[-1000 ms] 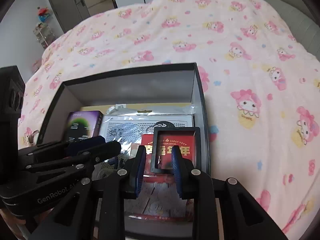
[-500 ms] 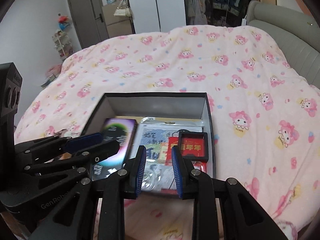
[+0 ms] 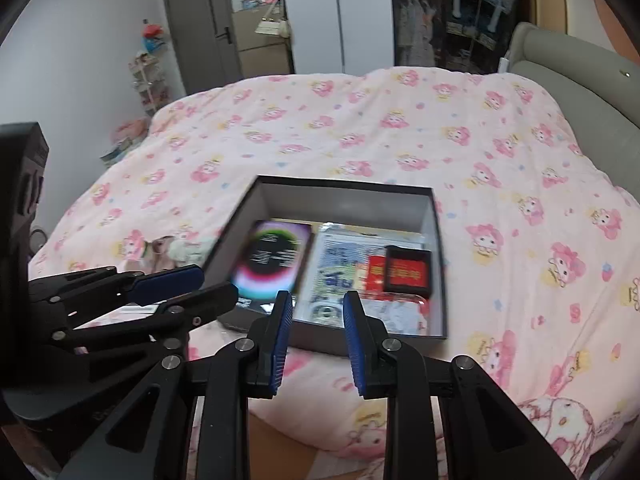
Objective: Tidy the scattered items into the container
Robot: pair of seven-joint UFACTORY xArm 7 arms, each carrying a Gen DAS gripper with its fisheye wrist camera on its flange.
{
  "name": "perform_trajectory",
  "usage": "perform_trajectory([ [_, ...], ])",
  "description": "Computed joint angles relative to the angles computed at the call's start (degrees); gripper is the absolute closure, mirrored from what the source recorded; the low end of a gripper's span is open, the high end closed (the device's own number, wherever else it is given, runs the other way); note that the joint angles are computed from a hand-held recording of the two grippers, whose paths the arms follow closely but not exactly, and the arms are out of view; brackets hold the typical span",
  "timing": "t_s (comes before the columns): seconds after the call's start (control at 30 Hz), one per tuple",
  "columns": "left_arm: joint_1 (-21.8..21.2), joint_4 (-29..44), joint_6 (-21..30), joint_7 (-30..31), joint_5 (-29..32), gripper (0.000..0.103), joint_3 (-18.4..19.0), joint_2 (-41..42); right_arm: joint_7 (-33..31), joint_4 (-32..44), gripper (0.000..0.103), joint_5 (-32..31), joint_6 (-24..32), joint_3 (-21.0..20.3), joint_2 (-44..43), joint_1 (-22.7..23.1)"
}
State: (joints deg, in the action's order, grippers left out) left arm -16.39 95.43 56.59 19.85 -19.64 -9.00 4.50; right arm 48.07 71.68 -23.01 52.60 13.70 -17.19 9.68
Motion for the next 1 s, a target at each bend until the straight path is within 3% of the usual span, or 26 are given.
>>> perform_trajectory([
  [0.27,3.12,-2.66,0.16,1.54,-2.51,0.074,2.38,-3.27,-0.53,7.22,0.08,-3.51,1.82,2.23,5.37,2.96],
  [0.5,6.93,-5.43,0.08,-0.37,-2.47,0.073,5.13,-4.34,-4.67,14.58,0.08,-1.67,0.36,0.86,13.94,7.93],
  [0.77,12.19,-5.73,1.16,-3.47,-2.62,0.073,7.6,-1.67,-12.81,27.51,0.08,5.69,-0.95,-2.35,28.31,14.11],
  [0.87,14.49,-5.0,2.08,-3.24,-5.62,0.065,8.09,0.41,-17.4,32.68,0.08,10.79,-1.36,-3.14,33.5,14.99],
  [0.9,15.38,-4.56,2.4,-3.27,-7.05,0.057,8.26,1.39,-18.57,33.94,0.08,12.38,-1.81,-3.41,34.94,15.19],
  [1.0,17.39,-3.41,2.35,-4.91,-7.96,0.055,8.48,4.13,-19.85,38.97,0.079,15.56,0.04,-4.94,39.71,15.89],
])
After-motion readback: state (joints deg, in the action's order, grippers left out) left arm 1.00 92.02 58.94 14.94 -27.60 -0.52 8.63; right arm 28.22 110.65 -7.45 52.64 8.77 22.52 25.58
